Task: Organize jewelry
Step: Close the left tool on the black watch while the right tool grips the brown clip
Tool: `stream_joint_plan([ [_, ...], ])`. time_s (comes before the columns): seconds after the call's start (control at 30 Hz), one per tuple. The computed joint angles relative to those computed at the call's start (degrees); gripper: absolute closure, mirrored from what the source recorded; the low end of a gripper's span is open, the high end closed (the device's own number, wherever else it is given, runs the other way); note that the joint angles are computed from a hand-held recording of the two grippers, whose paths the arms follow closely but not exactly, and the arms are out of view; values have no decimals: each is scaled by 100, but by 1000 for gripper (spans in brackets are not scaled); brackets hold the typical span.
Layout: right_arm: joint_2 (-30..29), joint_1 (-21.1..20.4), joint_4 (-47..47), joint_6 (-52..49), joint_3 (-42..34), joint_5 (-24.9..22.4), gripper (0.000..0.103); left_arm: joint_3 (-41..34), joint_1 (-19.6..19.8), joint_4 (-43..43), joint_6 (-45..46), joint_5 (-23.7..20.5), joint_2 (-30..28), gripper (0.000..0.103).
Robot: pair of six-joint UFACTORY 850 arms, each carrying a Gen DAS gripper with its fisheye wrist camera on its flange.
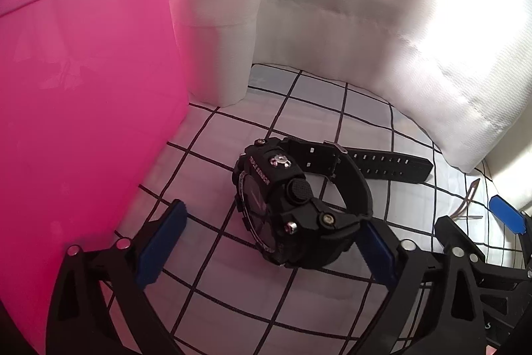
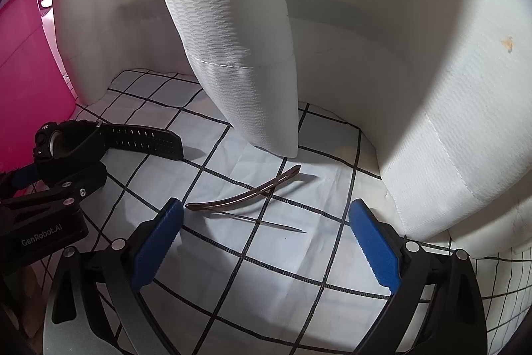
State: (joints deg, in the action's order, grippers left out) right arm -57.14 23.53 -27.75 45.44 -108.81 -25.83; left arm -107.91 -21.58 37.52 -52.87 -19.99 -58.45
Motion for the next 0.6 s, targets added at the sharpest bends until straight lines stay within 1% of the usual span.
stream_joint_plan([
  [0.03,1,9,-23,4,14,47,9,82,-12,41,-4,55,54,19],
  [0.1,-25,45,-100,69,-7,72,10,295,-32,125,-23,161,204,35],
  [0.13,-9,53,-111,77,20,94,11,361,-27,145,-16,195,253,38],
  [0.17,100,51,-122,106,202,209,15,397,-32,166,-20,217,277,42],
  [0.2,131,68,-238,217,252,238,21,415,-36,204,-55,209,289,42],
  [0.33,202,124,-589,513,357,254,35,549,-36,302,-198,277,372,43],
  [0.37,220,135,-713,644,379,228,44,582,-32,303,-203,294,393,44],
  [0.4,242,140,-869,814,410,198,57,625,-32,335,-245,314,413,44],
  [0.43,274,140,-1004,978,453,174,64,662,-43,368,-290,313,436,44],
  [0.47,302,130,-1047,1051,490,169,79,706,-71,414,-372,310,462,44],
  [0.5,335,104,-953,997,538,211,96,749,-66,430,-397,329,486,44],
  [0.53,336,86,-797,878,541,207,101,811,-51,469,-424,348,527,44],
  [0.6,337,96,-891,912,564,217,102,924,-41,642,-577,393,572,44],
])
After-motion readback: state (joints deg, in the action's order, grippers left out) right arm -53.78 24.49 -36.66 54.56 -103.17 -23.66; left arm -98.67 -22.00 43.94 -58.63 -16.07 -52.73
